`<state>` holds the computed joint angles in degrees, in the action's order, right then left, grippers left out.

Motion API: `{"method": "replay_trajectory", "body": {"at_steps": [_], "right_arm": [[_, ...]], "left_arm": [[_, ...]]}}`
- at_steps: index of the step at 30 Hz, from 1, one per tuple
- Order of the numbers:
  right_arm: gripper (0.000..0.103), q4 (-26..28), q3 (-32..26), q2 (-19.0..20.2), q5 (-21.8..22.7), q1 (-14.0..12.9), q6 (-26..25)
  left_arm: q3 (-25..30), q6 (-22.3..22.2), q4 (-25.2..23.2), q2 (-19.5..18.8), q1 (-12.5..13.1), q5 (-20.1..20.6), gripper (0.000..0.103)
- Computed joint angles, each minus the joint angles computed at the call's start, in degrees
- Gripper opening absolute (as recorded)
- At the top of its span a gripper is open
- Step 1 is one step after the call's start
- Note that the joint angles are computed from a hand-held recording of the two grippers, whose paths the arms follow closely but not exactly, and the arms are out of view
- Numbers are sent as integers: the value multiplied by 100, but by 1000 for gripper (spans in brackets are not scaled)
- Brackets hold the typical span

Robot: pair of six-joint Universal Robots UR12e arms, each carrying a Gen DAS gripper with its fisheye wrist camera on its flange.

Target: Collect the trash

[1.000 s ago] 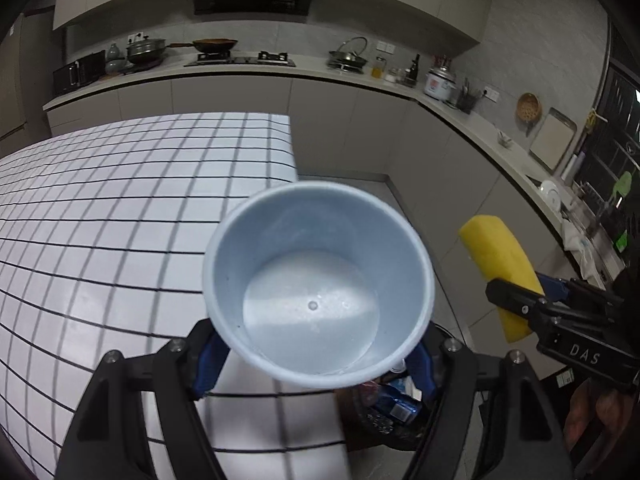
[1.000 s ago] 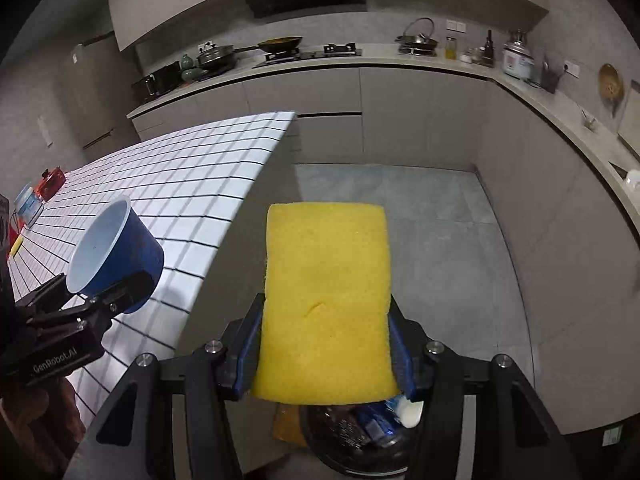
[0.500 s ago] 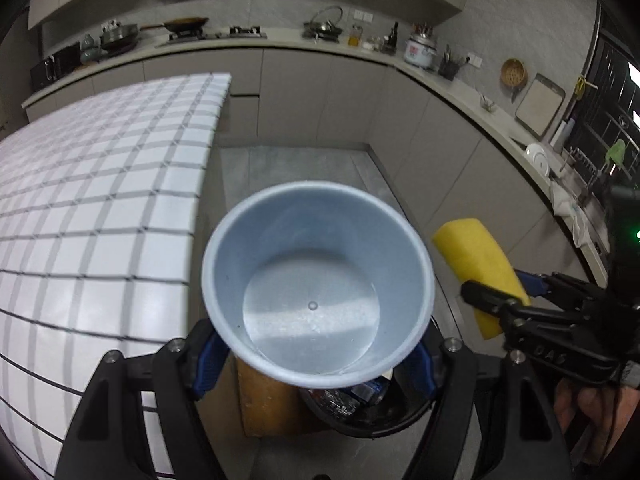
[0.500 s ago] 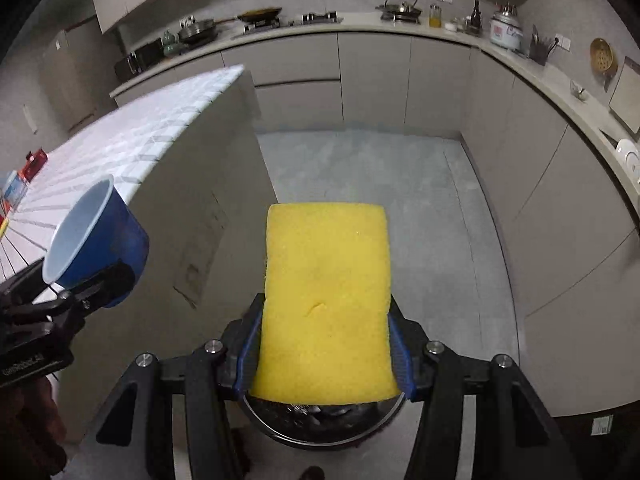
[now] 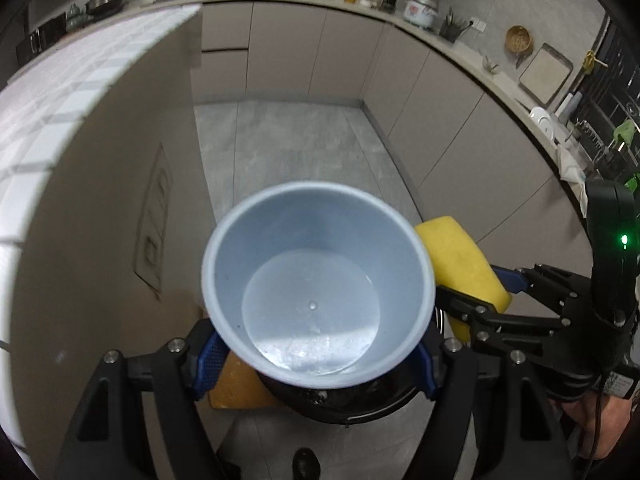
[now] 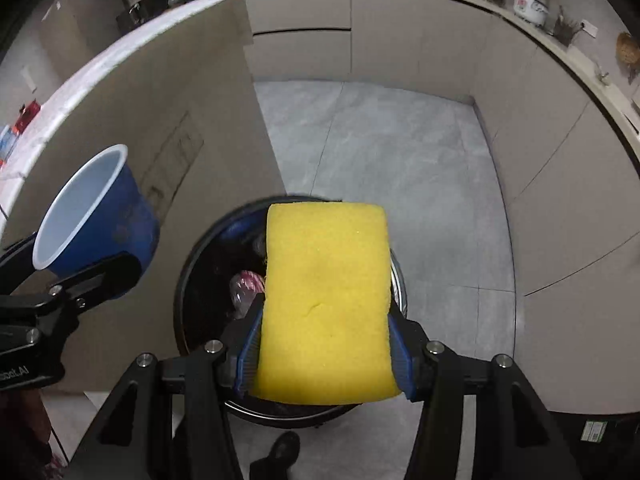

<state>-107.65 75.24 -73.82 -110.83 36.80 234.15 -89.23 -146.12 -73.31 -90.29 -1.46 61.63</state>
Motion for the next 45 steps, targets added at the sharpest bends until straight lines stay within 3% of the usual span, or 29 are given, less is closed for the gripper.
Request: {"method": "replay_trajectory", "body": {"at_steps": [5,7,8,9,10,12,16,23,26,29,34,38,45], "right_arm": [[57,-104,196,-8,241,-57,-193],[59,-171,254,2,357,-91,-418],[65,-218,283,28,498,-120,-678],[81,-25,226,88,565,-137,-809],[85,165,204,114,552,-118,-896],[88,41,288,76,484,-89,-1066],[91,-4,436,-66,368,-53,-778],[92,162,307,-93,326,-16,-462],[100,328,255,-139,297,25,-262],[101,407,257,-217,324,50,-49],[102,667,137,-305,81,253,304],[102,1140,-160,-305,-241,520,749],[102,1841,-835,-157,-688,1004,1309]], "left_arm": [[-93,2,-35,-3,-109,139,76],[-46,34,-111,-53,-215,491,76],[-91,-72,107,-33,-243,747,83],[-125,-164,275,-11,-242,795,94],[-162,-278,469,28,-201,796,97],[-155,-353,682,87,-119,773,97],[-70,-447,780,127,-44,678,97],[-96,-119,574,182,-77,695,97],[-139,-57,592,226,-101,683,97],[-167,26,559,315,-73,634,97],[-240,199,445,566,32,478,97],[-282,310,296,827,186,282,97],[-282,617,-79,1301,751,-220,97]]}}
